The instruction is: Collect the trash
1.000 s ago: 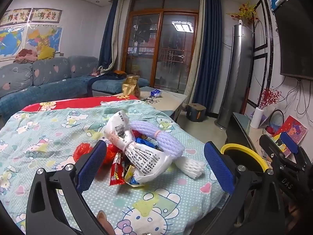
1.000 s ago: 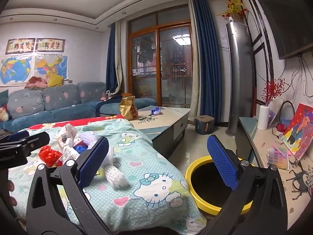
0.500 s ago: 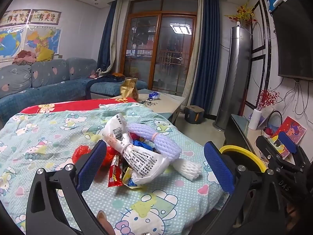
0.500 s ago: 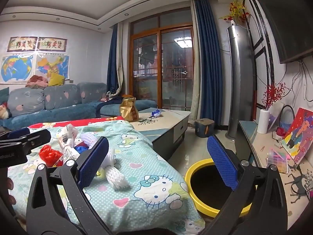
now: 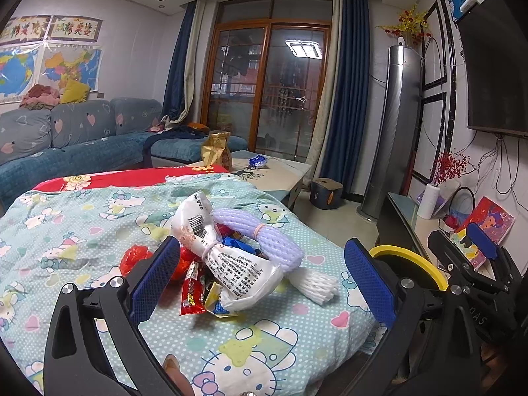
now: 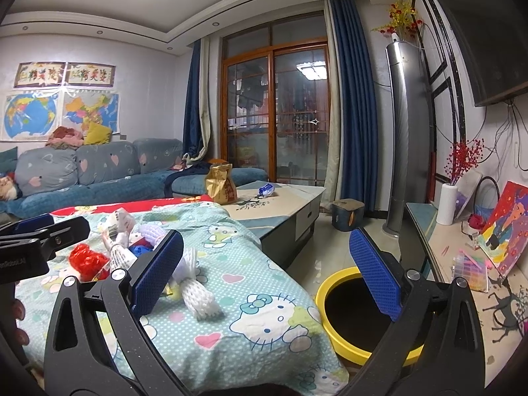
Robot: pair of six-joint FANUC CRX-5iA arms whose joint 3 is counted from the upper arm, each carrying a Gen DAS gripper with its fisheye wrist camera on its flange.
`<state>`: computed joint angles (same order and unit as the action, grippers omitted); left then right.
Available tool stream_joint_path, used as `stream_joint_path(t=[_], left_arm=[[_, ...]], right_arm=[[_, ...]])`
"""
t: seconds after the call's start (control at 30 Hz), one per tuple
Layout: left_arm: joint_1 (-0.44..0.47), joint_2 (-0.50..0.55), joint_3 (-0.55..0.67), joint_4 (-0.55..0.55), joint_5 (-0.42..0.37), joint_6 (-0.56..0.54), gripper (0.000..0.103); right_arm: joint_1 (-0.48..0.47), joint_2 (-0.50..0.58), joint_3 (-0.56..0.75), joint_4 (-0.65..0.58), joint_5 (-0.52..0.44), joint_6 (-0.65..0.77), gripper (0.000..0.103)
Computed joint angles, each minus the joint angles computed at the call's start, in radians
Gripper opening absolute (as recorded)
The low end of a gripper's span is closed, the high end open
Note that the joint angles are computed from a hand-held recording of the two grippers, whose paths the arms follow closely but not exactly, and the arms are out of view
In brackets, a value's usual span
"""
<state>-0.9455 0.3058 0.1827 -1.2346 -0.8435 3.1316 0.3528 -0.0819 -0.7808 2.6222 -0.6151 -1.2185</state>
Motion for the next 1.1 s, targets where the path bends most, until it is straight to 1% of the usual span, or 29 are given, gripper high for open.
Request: stream_joint_path(t=[0.47,0.57,0.63,0.67,0.83,1.0,1.07,1.1], left_arm=[[0.000,0.001,-0.001,-0.002,0.000,0.003,0.097],[0.004,-0.004,-0.003,0.012,0.012,-0.011,0.097],[0.014,-0.004,-0.004,0.029,0.032,-0.022,0.097],[0.026,-0.003,0.001,0.053,0.047,-0.042,0.097],[0.069,0.003,0.018,0.109,0.103,-0.090,0.097],[0.109,0.022,0.049,0.152,0.098,-0.121,0.097],[0.126,0.025,0.054,0.163,0.100,-0.119,0.097],[0.136,0.028,0.059,0.171,0.098,-0.122,0.097]], right_arm=[[0.007,0.010,-0.002,-0.004,-0.014,0.000,0.093],[0.006,0.006,-0.003,0.003,-0.008,-0.008,0.093],[-0.008,0.005,0.001,0.035,0.009,-0.038,0.093],[-0.021,0.007,0.006,0.062,0.024,-0.061,0.093],[-0.070,0.000,0.041,0.168,0.117,-0.138,0.093],[-0.113,0.009,0.101,0.302,0.213,-0.228,0.093],[-0.126,0.015,0.134,0.365,0.257,-0.272,0.093],[-0.134,0.019,0.160,0.417,0.293,-0.312,0.093]])
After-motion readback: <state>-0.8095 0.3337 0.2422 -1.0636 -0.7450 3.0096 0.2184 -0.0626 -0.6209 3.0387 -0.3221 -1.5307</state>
